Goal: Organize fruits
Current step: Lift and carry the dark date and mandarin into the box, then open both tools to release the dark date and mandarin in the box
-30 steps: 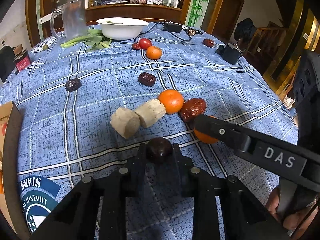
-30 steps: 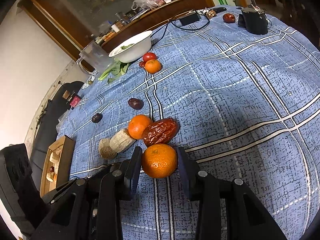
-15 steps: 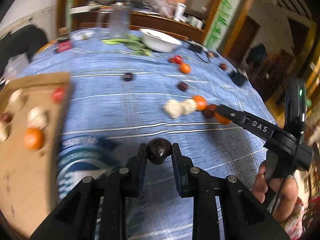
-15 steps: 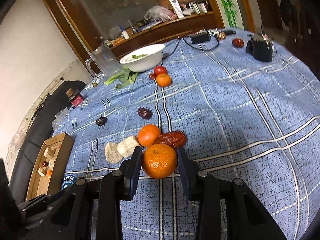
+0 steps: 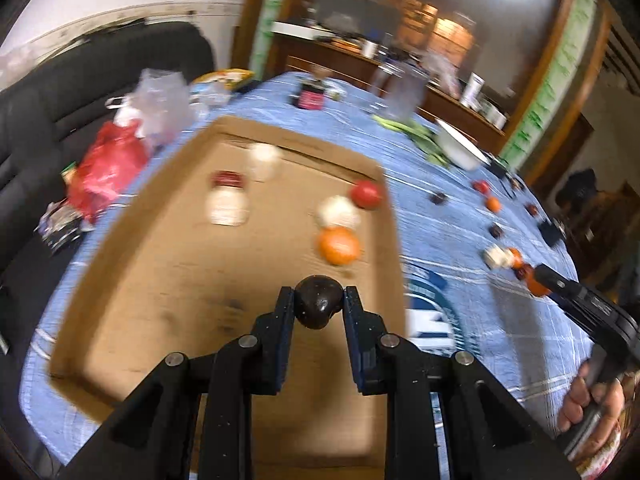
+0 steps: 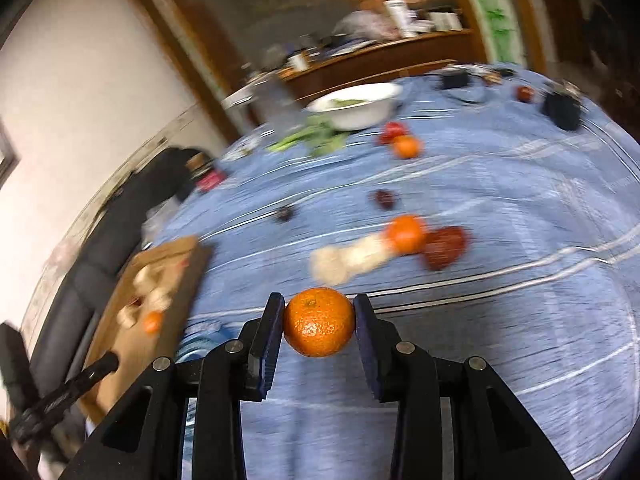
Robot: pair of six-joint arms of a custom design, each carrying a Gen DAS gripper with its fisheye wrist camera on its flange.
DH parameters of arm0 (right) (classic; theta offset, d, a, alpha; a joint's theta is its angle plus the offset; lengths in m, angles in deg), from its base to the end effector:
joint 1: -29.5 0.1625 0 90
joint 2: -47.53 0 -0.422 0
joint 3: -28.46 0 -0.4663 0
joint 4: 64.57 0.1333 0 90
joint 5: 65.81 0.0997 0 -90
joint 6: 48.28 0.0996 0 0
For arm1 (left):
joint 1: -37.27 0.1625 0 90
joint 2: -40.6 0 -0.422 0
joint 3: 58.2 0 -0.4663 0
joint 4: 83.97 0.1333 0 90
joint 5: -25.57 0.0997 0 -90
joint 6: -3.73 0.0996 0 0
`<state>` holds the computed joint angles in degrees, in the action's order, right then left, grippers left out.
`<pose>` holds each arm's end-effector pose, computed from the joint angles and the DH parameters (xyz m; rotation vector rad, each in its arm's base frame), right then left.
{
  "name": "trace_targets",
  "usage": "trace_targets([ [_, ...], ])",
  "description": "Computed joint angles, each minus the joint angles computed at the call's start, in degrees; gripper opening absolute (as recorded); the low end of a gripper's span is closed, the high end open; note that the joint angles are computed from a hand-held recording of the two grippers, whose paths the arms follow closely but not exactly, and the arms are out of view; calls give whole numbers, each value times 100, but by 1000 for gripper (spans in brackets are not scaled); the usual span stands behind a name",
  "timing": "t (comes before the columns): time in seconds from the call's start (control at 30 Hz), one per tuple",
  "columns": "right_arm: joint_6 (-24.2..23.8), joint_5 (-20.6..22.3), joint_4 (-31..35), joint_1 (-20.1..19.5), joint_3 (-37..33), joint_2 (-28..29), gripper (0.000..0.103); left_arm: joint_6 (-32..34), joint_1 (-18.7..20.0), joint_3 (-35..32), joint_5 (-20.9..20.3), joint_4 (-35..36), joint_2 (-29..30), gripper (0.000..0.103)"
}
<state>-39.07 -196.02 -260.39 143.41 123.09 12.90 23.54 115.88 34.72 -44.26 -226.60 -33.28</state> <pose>0.3486 -0.6160 0.0170 -0.0617 -2.4469 1.2322 0.0275 -0.7122 0.3931 0.5760 2.5924 -0.7636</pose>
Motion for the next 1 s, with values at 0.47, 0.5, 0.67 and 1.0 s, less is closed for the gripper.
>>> trace_targets([
  [0.47,-960,897,2903,388,-2914,1808,39,-26,140,-1266,720,749,779,24],
  [0.5,-1014,883,3097,385,-3111,1940,39,-17,139,-1316,771,777,827,24],
  [0.67,-1181,762,3728,352,-3877,2441,39,-13,153,-1563,998,958,1063,24],
  [1.0,-1447,506,3856,382,-4210,2672,40,-208,193,-1801,997,1215,1231,25],
])
